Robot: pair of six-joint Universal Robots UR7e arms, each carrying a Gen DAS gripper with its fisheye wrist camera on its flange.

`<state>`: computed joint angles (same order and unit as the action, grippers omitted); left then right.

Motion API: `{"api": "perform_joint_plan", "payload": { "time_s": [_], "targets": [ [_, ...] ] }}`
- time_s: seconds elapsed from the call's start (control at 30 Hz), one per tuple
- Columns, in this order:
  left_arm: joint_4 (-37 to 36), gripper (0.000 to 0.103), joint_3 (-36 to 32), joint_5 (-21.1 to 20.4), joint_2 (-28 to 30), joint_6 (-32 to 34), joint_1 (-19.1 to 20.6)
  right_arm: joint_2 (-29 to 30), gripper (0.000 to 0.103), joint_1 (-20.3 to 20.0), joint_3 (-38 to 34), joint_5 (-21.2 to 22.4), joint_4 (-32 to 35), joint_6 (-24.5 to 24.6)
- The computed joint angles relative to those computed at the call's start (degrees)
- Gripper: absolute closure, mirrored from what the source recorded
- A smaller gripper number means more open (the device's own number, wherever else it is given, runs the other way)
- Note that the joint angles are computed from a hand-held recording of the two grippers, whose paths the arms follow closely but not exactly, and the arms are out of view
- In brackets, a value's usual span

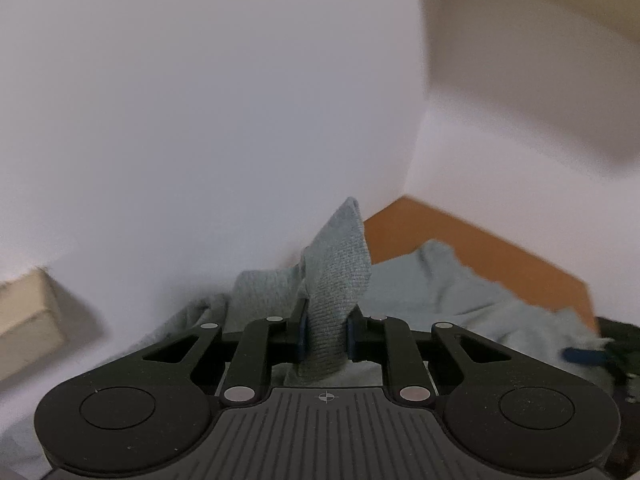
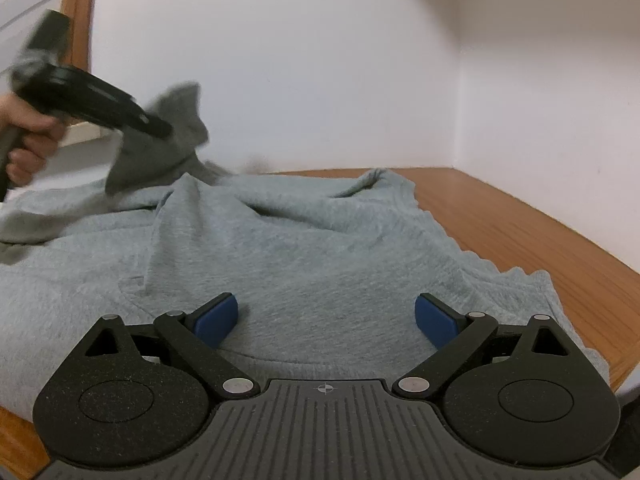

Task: Fold clothes
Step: 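Lift the ribbed sleeve cuff up with the left gripper, then grasp the ribbed cuff with the right gripper while the left gripper releases it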

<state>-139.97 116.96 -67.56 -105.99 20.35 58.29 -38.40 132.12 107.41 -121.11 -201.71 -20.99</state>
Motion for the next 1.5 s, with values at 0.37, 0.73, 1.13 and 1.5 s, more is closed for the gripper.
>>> {"api": "perform_joint_plan", "payload": {
  "time_s": [0.37,0.73,1.13,1.5],
  "targets": [
    [11.1,0.084,-2.7,-2.7,-7.4,-0.6,-15.0,-3.5,0.009,2.2,-4.5,4.8,2.8,0.1],
    [20.4,0.084,-2.8,-4.3,-8.6,0.6,-19.3,-6.0,0.008,4.5,-11.4,9.4,13.4,-9.2],
    [31.2,0.083,-3.2,-8.8,-6.8,7.4,-14.7,-7.0,0.011,4.2,-9.9,15.2,20.9,-14.9],
    [33.8,0.083,-3.0,-9.3,-7.3,13.4,-10.8,-7.3,0.035,4.0,-11.8,18.7,33.1,-18.1]
  ]
}}
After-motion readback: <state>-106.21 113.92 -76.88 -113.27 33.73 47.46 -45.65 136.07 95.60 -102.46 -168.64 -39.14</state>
